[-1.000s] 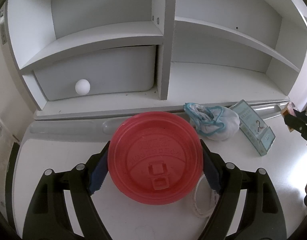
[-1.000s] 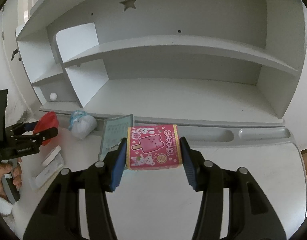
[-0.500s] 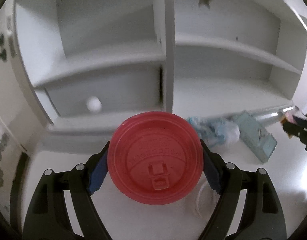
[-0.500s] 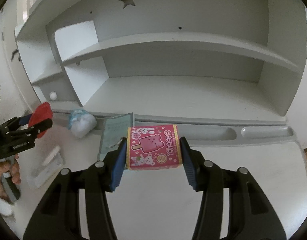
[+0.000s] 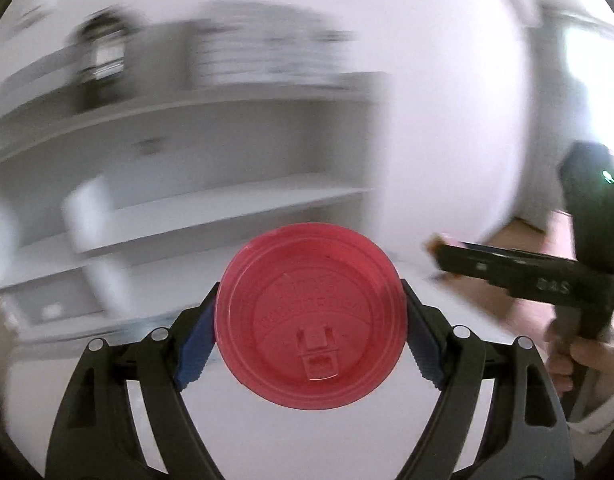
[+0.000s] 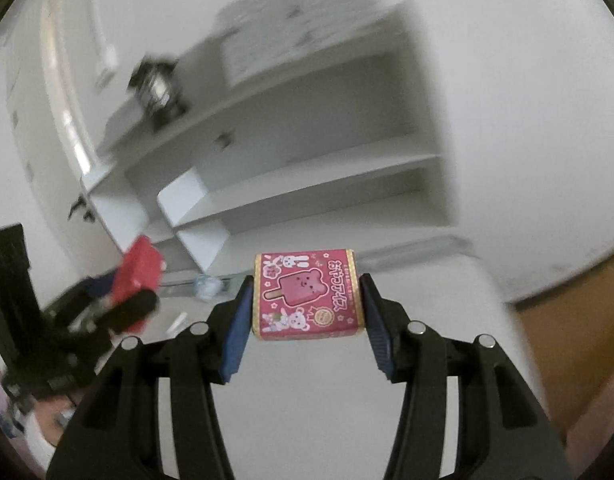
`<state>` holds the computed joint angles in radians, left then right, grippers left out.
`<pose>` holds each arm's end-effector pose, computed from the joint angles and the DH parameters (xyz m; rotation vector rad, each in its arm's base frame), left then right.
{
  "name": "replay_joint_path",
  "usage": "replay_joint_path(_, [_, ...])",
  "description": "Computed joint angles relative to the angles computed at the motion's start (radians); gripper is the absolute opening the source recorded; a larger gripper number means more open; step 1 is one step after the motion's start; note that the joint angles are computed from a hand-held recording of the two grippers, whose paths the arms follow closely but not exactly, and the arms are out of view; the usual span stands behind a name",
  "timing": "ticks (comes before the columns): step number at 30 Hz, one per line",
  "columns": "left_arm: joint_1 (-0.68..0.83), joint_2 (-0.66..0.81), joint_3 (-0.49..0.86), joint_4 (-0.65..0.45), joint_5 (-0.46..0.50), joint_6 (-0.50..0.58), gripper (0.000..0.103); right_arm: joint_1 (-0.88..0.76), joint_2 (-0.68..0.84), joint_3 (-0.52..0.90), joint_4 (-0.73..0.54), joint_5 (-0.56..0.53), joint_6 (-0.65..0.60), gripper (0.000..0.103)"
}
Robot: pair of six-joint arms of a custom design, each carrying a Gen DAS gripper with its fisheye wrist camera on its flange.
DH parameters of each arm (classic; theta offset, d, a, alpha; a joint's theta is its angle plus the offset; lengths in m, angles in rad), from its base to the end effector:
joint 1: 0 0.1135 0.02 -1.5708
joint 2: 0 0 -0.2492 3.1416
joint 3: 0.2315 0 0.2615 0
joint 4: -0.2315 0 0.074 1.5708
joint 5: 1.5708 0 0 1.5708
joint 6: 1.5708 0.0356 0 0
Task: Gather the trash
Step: 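Lift the red lid and pink box and carry them down to the bin, then open both tools over the bin to drop the lid and box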
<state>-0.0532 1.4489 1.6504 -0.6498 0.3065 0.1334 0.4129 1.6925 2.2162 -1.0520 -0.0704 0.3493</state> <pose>0.3233 -0.0280 0.4238 0.3791 1.9699 -0.2578 0.3061 0.1368 0.4849 -0.1114 2.1398 0.5276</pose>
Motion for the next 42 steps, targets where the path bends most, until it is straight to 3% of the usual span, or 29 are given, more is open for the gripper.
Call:
replay_joint_path(3, [-0.276,-0.006,-0.005,-0.016,-0.075,-0.028,0.080,-0.185,-0.256,-0.197,-0.068,-0.063,-0.025,0.051])
replay_joint_path(7, [-0.580,0.105,0.050,-0.055,-0.163,-0.058,0.080,-0.672,-0.480,-0.370,-0.197,-0.357,-0.159,0.051])
replay_joint_path(8, [-0.667,0.155,0.068,-0.073,-0.174,-0.067,0.080,-0.798,-0.532,-0.431,-0.224,-0.388,-0.139,0.051])
replay_joint_path(10, [-0.780,0.212,0.068,-0.075,-0.208,-0.065,0.080,-1.049,-0.546,-0.479,-0.318,-0.570,-0.289,0.051])
replay_joint_path(12, [-0.866,0.262,0.069,-0.071,-0.243,-0.058,0.080,-1.291,-0.535,-0.548,-0.439,-0.693,-0.521,0.051])
replay_joint_path(15, [-0.981,0.385,0.121,-0.095,-0.309,-0.034,0.080,-1.493,-0.469,-0.706,-0.512,-0.767,-0.704,0.051])
replay_joint_path(17, [-1.027,0.494,0.173,-0.129,-0.359,-0.011,0.080,-1.554,-0.406,-0.815,-0.492,-0.765,-0.744,0.051])
replay_joint_path(20, [-1.049,0.681,0.265,-0.199,-0.397,-0.008,0.080,-1.556,-0.339,-1.004,-0.367,-0.670,-0.734,0.051])
replay_joint_path(26, [-0.987,1.073,0.506,-0.402,-0.345,-0.041,0.080,-1.486,-0.172,-1.309,-0.118,-0.520,-0.668,0.051])
replay_joint_path(30, [-0.950,1.161,0.612,-0.454,-0.314,-0.058,0.080,-1.491,-0.118,-1.365,-0.058,-0.501,-0.662,0.051])
replay_joint_path(34, [-0.930,1.131,0.561,-0.402,-0.299,-0.061,0.081,-1.516,-0.076,-1.351,-0.066,-0.522,-0.683,0.052])
replay_joint_path(36, [-0.950,1.101,0.499,-0.332,-0.318,-0.085,0.085,-1.528,-0.061,-1.348,-0.069,-0.559,-0.671,0.078])
replay_joint_path(37, [-0.951,1.088,0.476,-0.312,-0.319,-0.084,0.092,-1.533,-0.063,-1.351,-0.069,-0.579,-0.671,0.091])
replay_joint_path(42, [-0.928,1.062,0.427,-0.274,-0.277,-0.028,0.095,-1.526,-0.109,-1.350,-0.075,-0.602,-0.638,0.092])
